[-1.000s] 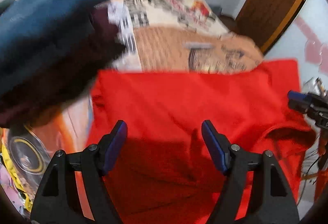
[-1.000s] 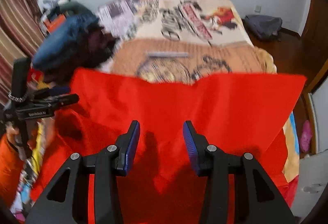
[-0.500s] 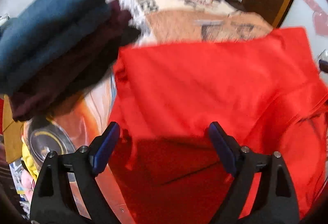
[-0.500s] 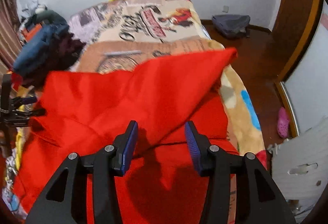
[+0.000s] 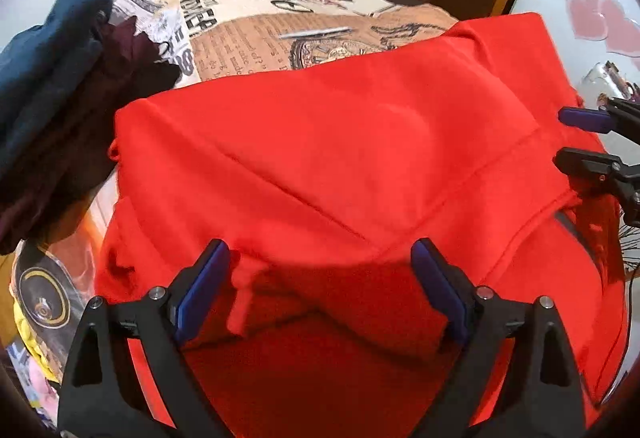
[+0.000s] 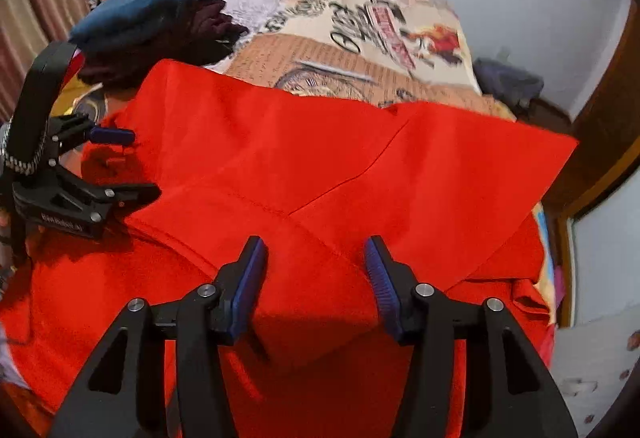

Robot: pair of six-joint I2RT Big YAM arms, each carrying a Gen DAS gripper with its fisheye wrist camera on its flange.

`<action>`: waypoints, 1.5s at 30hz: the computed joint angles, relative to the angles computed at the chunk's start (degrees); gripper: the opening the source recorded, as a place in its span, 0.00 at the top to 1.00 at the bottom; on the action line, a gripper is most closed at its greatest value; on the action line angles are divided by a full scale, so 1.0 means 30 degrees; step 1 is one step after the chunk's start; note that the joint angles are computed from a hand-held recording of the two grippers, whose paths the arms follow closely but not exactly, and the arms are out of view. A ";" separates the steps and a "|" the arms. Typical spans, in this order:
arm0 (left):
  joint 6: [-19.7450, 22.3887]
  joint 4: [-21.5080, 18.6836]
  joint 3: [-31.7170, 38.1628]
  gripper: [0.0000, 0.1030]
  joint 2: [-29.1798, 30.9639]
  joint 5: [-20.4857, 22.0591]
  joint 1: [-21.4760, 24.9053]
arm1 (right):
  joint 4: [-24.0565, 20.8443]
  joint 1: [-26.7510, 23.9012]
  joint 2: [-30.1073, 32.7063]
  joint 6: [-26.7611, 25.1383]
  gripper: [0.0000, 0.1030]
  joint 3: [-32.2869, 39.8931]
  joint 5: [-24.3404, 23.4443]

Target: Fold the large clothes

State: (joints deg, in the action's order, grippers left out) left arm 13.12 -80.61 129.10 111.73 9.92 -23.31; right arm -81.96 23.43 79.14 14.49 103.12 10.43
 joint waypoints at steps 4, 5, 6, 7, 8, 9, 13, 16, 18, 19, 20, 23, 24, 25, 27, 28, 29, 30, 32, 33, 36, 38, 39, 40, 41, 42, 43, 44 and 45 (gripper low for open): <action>0.0285 -0.0543 0.0143 0.10 -0.0384 0.0611 0.0530 | -0.1024 -0.0112 -0.0333 -0.0068 0.47 0.0443 -0.0390; 0.0194 -0.0492 0.0234 0.10 -0.0429 0.0634 0.0652 | -0.1040 -0.0145 -0.0396 0.0035 0.47 0.0531 -0.0439; -0.0013 -0.0274 0.0242 0.10 -0.0590 0.0493 0.0854 | -0.0994 -0.0289 -0.0603 0.0165 0.47 0.0579 -0.0435; -0.0358 0.0050 0.0250 0.10 -0.0749 0.0279 0.1119 | -0.0902 -0.0452 -0.0822 0.0367 0.47 0.0618 -0.0267; -0.0711 0.0213 0.0310 0.10 -0.0856 0.0276 0.1423 | -0.0835 -0.0544 -0.1008 0.0653 0.47 0.0620 0.0007; -0.1160 0.0186 0.0617 0.09 -0.0761 0.0373 0.1735 | -0.0769 -0.0683 -0.1125 0.0908 0.47 0.0655 0.0288; -0.3639 -0.0972 0.2925 0.09 0.0609 0.1315 0.3098 | -0.0184 -0.1843 -0.1748 0.2274 0.46 0.0676 0.0874; -0.5440 -0.0888 0.3296 0.09 0.1238 0.3251 0.4040 | 0.1060 -0.3176 -0.2536 0.3249 0.46 -0.0138 -0.0232; -0.6155 -0.0929 0.3161 0.09 0.1585 0.5048 0.4505 | 0.1573 -0.3843 -0.2832 0.3682 0.46 -0.0624 -0.0576; -0.6483 -0.1110 0.3253 0.09 0.1873 0.5479 0.4591 | 0.1524 -0.4143 -0.2792 0.3790 0.46 -0.0670 -0.0656; -0.6759 -0.1267 0.3236 0.09 0.2128 0.5807 0.4653 | 0.1433 -0.4367 -0.2720 0.3956 0.46 -0.0724 -0.0671; -0.7232 -0.1784 0.3416 0.09 0.2863 0.6748 0.4735 | 0.1505 -0.5165 -0.2709 0.4461 0.46 -0.1243 -0.1357; -0.7414 -0.1893 0.3485 0.09 0.3114 0.6996 0.4704 | 0.1604 -0.5578 -0.2697 0.4738 0.46 -0.1620 -0.1872; -0.7480 -0.1878 0.3550 0.09 0.3266 0.7010 0.4670 | 0.1544 -0.5858 -0.2648 0.4951 0.46 -0.1862 -0.2190; -0.7085 -0.1465 0.3502 0.09 0.3319 0.6865 0.4504 | 0.1379 -0.6341 -0.2537 0.5382 0.46 -0.2299 -0.2711; -0.6688 -0.1327 0.3542 0.09 0.3323 0.6875 0.4433 | 0.1270 -0.6501 -0.2423 0.5823 0.46 -0.2513 -0.2915; -0.6270 -0.1444 0.3866 0.09 0.3473 0.7032 0.4363 | 0.1260 -0.6615 -0.2399 0.6141 0.46 -0.2695 -0.3263; -0.6027 -0.1598 0.4160 0.09 0.3606 0.7114 0.4305 | 0.1516 -0.6722 -0.2432 0.6280 0.46 -0.2962 -0.3833; -0.5529 -0.1552 0.4471 0.17 0.3702 0.7206 0.4131 | 0.2056 -0.6651 -0.2547 0.6328 0.46 -0.3299 -0.4468; -0.5322 -0.1601 0.4673 0.27 0.3761 0.7066 0.4045 | 0.2236 -0.6491 -0.2458 0.6250 0.44 -0.3263 -0.4420; -0.5059 -0.1869 0.5726 0.58 0.4196 0.5891 0.3801 | 0.2471 -0.5981 -0.1940 0.5615 0.46 -0.2886 -0.3729; -0.5389 -0.1575 0.5722 0.79 0.4213 0.6210 0.3872 | 0.2728 -0.5821 -0.1570 0.5063 0.52 -0.2677 -0.3512; -0.5784 -0.1313 0.5473 0.83 0.4096 0.6626 0.3982 | 0.2750 -0.5711 -0.1396 0.4838 0.54 -0.2537 -0.3287; -0.6336 -0.0850 0.5057 0.84 0.3876 0.6899 0.4098 | 0.2592 -0.5528 -0.1126 0.4472 0.56 -0.2196 -0.2849; -0.6453 -0.0817 0.5155 0.85 0.3901 0.6845 0.4241 | 0.2586 -0.5518 -0.0963 0.4133 0.60 -0.2046 -0.2692; -0.6524 -0.0572 0.4921 0.85 0.3761 0.6580 0.4302 | 0.2512 -0.5440 -0.0645 0.3634 0.63 -0.1643 -0.2513; -0.6672 -0.0364 0.4897 0.85 0.3693 0.6102 0.4309 | 0.2425 -0.5427 -0.0318 0.3222 0.66 -0.1232 -0.2470; -0.6800 -0.0097 0.4588 0.86 0.3469 0.5769 0.4323 | 0.2444 -0.5445 -0.0144 0.3023 0.68 -0.1065 -0.2497; -0.6959 -0.0074 0.4766 0.86 0.3522 0.5509 0.4355 | 0.2374 -0.5537 0.0277 0.2715 0.69 -0.0537 -0.2757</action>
